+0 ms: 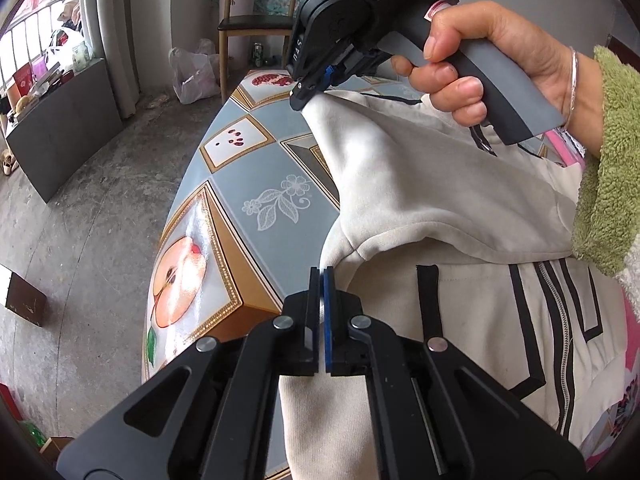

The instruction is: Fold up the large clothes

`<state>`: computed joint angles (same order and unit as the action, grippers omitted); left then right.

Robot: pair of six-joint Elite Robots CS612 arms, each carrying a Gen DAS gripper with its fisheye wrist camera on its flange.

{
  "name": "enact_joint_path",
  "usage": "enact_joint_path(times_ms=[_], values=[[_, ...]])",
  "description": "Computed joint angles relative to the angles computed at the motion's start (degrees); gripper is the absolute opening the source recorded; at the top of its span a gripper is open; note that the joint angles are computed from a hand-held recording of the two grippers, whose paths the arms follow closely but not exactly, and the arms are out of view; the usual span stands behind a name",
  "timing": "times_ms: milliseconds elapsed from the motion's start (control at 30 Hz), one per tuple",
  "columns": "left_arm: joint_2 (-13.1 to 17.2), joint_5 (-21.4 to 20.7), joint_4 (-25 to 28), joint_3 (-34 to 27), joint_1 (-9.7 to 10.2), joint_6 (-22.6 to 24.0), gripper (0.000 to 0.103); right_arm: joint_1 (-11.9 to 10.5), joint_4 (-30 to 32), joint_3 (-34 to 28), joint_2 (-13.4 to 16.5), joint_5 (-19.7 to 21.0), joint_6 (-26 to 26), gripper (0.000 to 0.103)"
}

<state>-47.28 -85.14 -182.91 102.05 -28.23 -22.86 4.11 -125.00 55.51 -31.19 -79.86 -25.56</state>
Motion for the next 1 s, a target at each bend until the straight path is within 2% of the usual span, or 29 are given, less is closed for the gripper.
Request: enact_joint_path(times_ms=[167, 267, 333, 467, 500, 567, 633, 667, 733, 833, 900, 1000], values=[[0.0, 1.4, -0.4, 0.6, 0.36, -4.2, 0.0, -0.7, -1.8, -1.0, 1.0, 3.5, 2.8, 0.005], [0.4, 0.0, 3.0, -0.1, 1.14, -7.1, 0.0, -0.4, -4.1, -0.7, 2.0, 3.1, 3.6, 0.005], [0.3, -0.8, 2.4, 0.3, 1.47, -8.1, 0.0, -0.5, -6.8, 0.2, 2.1, 3.9, 4.7, 0.005], [-0.5, -1.0, 3.2, 0.7, 1.62, -8.3, 0.0, -1.6, -8.6, 1.4, 1.2, 9.8, 8.0, 0.007], [-0.8, -1.0, 3.0, 0.8, 1.63, -8.1, 0.0, -2.1, -8.4, 1.9, 0.4, 12.3, 8.8, 0.007], [-1.5, -0.8, 2.4, 1.0, 1.55, -7.2, 0.0, -3.5, -10.1, 5.0, -2.0, 17.5, 10.4, 0.017], [-2.1, -0.6, 1.2, 1.4, 1.39, -6.0, 0.0, -5.2, -15.1, 10.2, -5.2, 21.1, 11.7, 0.051], [-2.3, -0.7, 0.9, 1.3, 1.36, -5.1, 0.0, -6.2, -17.8, 13.1, -7.0, 22.5, 12.1, 0.055], [-2.6, -0.8, 1.5, 1.0, 1.04, -3.0, 0.001, -8.6, -21.1, 19.3, -11.0, 24.2, 12.2, 0.055], [-2.3, -0.9, 5.9, -0.7, 0.5, -0.6, 0.001, -13.2, -25.0, 27.9, -15.8, 22.9, 14.6, 0.055], [-1.6, 0.1, 9.3, -2.1, -0.02, 0.3, 0.001, -16.7, -27.4, 32.7, -18.1, 19.0, 18.1, 0.055], [-0.4, 2.2, 12.6, -3.6, -0.64, 0.9, 0.001, -20.6, -28.0, 36.7, -19.5, 12.1, 22.9, 0.055]])
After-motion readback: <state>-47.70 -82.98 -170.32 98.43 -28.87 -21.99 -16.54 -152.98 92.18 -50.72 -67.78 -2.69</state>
